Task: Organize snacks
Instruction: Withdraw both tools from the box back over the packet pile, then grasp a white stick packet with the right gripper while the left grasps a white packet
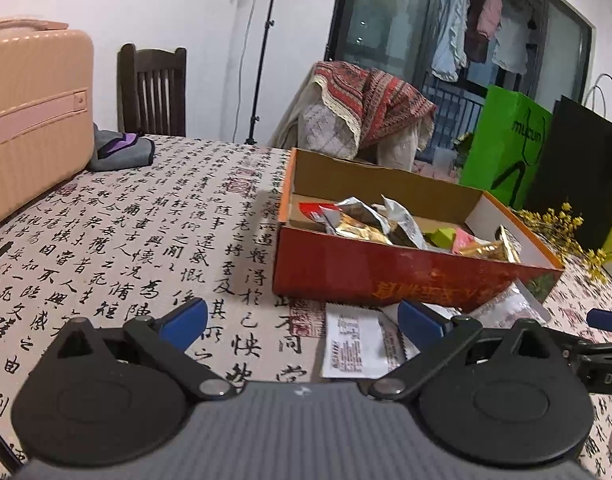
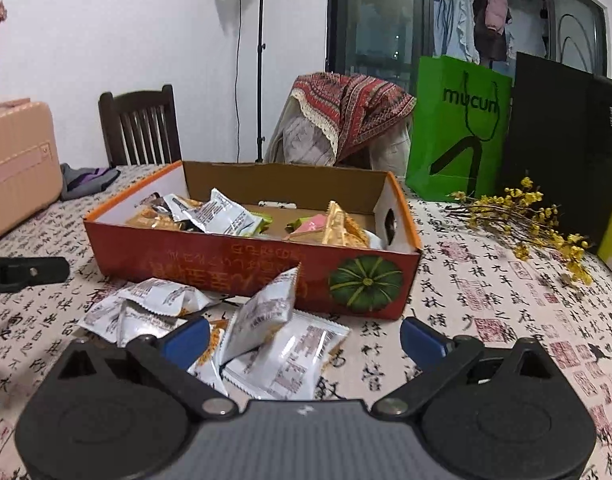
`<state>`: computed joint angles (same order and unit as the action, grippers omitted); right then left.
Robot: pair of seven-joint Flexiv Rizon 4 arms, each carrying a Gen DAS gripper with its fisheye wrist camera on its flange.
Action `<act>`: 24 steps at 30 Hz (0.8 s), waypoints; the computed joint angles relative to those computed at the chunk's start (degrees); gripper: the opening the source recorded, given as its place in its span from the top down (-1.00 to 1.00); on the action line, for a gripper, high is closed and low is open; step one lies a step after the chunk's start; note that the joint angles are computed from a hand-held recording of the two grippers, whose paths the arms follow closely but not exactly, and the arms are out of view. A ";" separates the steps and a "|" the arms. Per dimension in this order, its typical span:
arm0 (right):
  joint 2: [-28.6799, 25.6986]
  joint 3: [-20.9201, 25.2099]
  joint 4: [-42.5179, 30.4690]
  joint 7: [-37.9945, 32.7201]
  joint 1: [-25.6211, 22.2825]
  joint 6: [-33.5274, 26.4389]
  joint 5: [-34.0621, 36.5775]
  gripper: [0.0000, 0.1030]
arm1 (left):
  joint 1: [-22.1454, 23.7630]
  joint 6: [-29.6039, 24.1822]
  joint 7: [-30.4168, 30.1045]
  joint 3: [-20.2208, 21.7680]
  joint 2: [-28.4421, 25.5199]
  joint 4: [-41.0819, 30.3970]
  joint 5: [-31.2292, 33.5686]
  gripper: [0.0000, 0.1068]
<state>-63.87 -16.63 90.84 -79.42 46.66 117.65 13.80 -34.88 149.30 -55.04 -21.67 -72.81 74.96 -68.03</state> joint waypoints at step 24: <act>-4.97 4.71 -8.33 3.58 -5.28 2.42 -6.64 0.66 | 1.04 -0.22 -3.55 -0.39 -0.13 1.12 -0.74 -0.93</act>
<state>-68.84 -11.92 82.51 -75.84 41.38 120.07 7.16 -33.83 149.09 -58.58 -22.05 -72.94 76.09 -68.77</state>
